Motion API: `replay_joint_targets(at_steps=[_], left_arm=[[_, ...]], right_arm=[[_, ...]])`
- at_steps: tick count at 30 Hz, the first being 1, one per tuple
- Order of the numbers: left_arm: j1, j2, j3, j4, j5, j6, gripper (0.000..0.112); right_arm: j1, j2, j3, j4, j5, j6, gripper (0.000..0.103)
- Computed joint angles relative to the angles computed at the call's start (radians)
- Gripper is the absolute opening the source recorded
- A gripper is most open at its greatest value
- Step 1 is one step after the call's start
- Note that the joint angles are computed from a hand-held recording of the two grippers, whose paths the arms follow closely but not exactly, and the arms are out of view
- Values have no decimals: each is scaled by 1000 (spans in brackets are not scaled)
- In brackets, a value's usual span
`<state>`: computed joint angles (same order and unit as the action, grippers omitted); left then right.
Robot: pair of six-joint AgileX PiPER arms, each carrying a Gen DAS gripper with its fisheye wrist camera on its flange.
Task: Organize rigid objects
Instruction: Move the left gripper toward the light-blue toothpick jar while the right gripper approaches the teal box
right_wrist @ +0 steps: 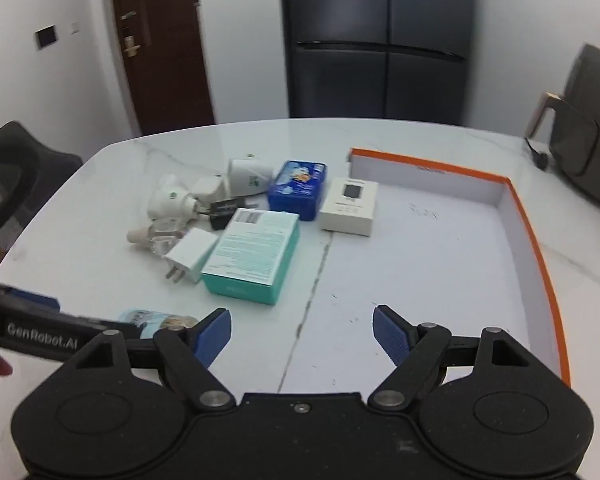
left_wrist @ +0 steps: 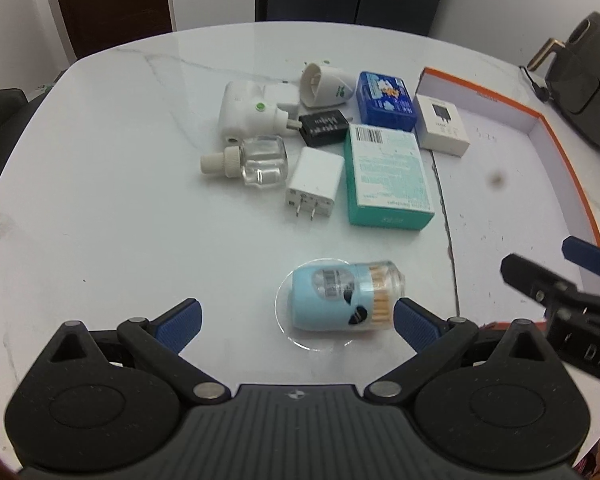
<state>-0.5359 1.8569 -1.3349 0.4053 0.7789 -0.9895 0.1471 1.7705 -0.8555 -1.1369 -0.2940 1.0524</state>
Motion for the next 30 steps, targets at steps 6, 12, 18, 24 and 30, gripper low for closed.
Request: replay_joint_targets(at_steps=[6, 12, 18, 24, 30], left_arm=[[-9, 19, -4, -10, -4, -6, 103], [-31, 59, -34, 3, 10, -34, 103], [-33, 87, -60, -3, 24, -53, 103], [-39, 115, -96, 9, 47, -77, 103], [-41, 137, -120, 17, 58, -87, 103]], right_arm=[[-13, -14, -39, -200, 32, 228, 92], [6, -29, 6, 38, 28, -11, 92], [-14, -21, 29, 79, 19, -70, 92], [-41, -11, 45, 120, -35, -131, 92], [-61, -6, 50, 128, -79, -151, 92]])
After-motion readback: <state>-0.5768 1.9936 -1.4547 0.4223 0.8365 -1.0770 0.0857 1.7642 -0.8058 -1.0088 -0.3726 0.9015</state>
